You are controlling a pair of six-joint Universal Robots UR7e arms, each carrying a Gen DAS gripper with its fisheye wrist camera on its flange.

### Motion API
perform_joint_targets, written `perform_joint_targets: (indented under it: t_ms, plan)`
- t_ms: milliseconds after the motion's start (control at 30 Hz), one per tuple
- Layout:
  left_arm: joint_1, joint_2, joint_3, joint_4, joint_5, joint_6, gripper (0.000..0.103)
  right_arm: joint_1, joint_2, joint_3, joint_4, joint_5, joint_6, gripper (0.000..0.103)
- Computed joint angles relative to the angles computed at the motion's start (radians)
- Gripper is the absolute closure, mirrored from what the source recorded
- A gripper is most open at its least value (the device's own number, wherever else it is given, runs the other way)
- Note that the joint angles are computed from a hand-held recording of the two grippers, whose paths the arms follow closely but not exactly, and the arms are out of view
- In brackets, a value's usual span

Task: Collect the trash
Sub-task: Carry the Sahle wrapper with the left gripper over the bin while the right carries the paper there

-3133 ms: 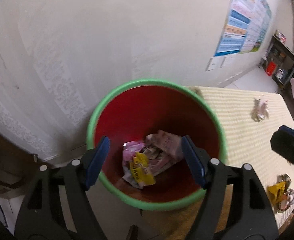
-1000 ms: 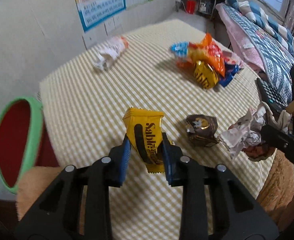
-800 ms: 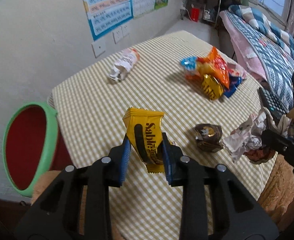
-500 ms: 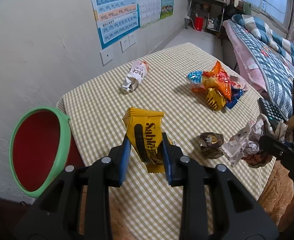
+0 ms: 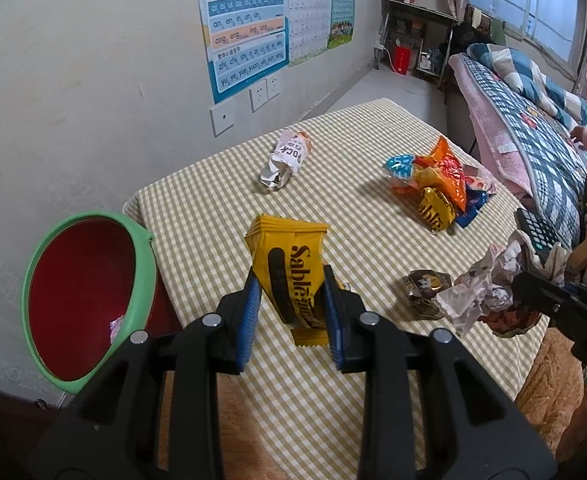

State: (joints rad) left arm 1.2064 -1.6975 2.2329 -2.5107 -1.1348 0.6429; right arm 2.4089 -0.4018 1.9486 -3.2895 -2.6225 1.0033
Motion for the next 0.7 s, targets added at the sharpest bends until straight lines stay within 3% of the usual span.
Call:
perform_joint_targets:
  t_ms: [700]
  plan:
    - [0.044, 0.024, -0.046, -0.019, -0.017, 0.000, 0.074, -0.017, 0.019, -0.074, 0.049, 0.026, -0.071, 0.077]
